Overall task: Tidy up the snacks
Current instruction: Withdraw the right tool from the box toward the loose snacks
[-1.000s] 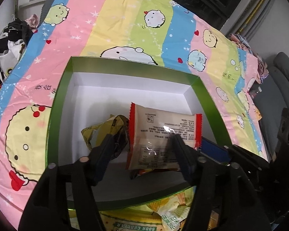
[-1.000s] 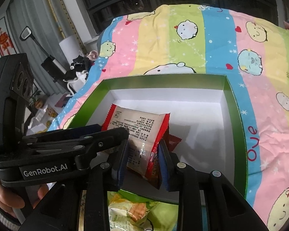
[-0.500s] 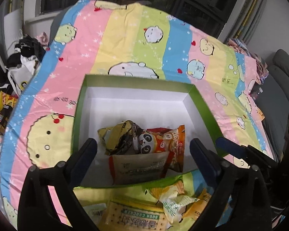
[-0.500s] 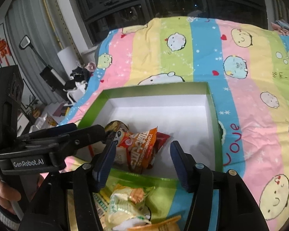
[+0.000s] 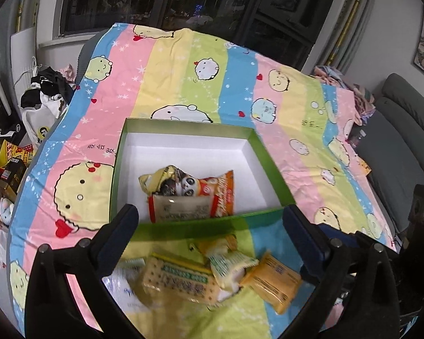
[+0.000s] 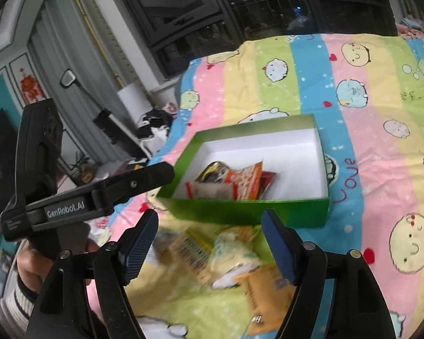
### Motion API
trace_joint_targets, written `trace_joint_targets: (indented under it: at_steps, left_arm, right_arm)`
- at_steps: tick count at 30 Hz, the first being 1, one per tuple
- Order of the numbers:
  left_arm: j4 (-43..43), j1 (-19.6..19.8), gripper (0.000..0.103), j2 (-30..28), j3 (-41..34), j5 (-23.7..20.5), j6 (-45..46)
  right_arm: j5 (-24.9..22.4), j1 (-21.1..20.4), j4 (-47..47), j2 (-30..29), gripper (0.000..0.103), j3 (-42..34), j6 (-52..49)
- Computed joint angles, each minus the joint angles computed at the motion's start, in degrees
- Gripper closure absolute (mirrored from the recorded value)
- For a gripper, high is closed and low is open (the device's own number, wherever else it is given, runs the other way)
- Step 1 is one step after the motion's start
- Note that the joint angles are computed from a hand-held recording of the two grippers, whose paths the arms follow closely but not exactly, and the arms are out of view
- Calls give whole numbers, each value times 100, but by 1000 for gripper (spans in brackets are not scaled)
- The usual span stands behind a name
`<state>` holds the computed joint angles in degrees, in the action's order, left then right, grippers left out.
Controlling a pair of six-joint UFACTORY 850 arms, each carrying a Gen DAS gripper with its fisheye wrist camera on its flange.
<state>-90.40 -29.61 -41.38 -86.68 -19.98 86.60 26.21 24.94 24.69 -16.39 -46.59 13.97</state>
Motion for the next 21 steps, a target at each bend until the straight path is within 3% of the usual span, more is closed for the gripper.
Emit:
trace_joint_targets:
  at_steps: [6,13,18,21]
  left_arm:
    - [-647,-9,1,444,600,-82,697]
    - [-1362,28,1,868,1231,-216,1445]
    - [-1389,136,1,1013,1539,-516,1515]
    - [-1122,301,0,1011,1650,-952,1168]
  right_arm:
    - [103,347,880,245,25,209,-759]
    - [255,579,1123,457,25,453,-850]
    - [360,682,836,537,25,600,-594]
    - [345,741,946,524,24,623,-702]
